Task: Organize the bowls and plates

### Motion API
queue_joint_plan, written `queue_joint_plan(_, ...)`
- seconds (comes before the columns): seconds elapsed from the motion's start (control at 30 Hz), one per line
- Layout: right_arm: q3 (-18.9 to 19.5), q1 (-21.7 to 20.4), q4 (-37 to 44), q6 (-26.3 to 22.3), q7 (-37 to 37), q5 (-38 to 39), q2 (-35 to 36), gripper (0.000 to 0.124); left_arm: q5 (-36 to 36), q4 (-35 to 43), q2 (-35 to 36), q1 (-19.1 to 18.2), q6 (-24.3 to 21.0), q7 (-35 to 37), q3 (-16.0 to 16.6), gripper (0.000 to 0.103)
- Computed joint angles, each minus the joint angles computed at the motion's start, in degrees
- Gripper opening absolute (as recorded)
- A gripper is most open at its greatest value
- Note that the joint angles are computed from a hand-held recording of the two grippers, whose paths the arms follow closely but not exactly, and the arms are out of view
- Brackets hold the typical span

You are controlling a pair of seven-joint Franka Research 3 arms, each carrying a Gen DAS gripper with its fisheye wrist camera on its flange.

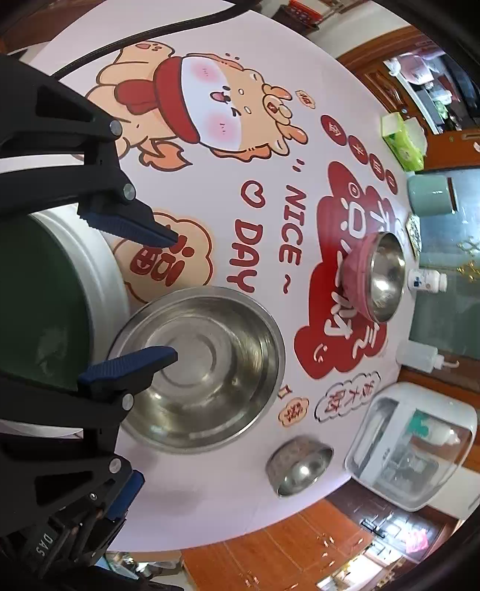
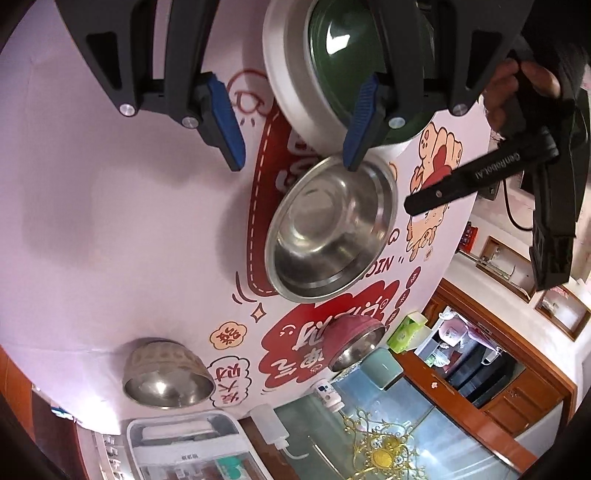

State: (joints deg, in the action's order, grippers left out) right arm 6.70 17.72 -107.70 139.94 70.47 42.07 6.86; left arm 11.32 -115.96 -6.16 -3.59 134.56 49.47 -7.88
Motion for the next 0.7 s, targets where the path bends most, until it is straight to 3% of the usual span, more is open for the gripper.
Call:
queue_joint_plan(0.37, 0.64, -1.05, 5.62, -3.24, -2.91, 1.02, 4.48, 0.051, 0.35, 2.25, 3.47, -0.31, -0.79, -4.76, -0.38, 0.054)
queue_joint_plan(0.7, 0.89, -1.3, 8.06, -5.44, -4.07, 0.14, 6.26, 0.03, -0.71, 2.64, 4.29, -0.74, -1.01, -6.37, -0.45, 0.033)
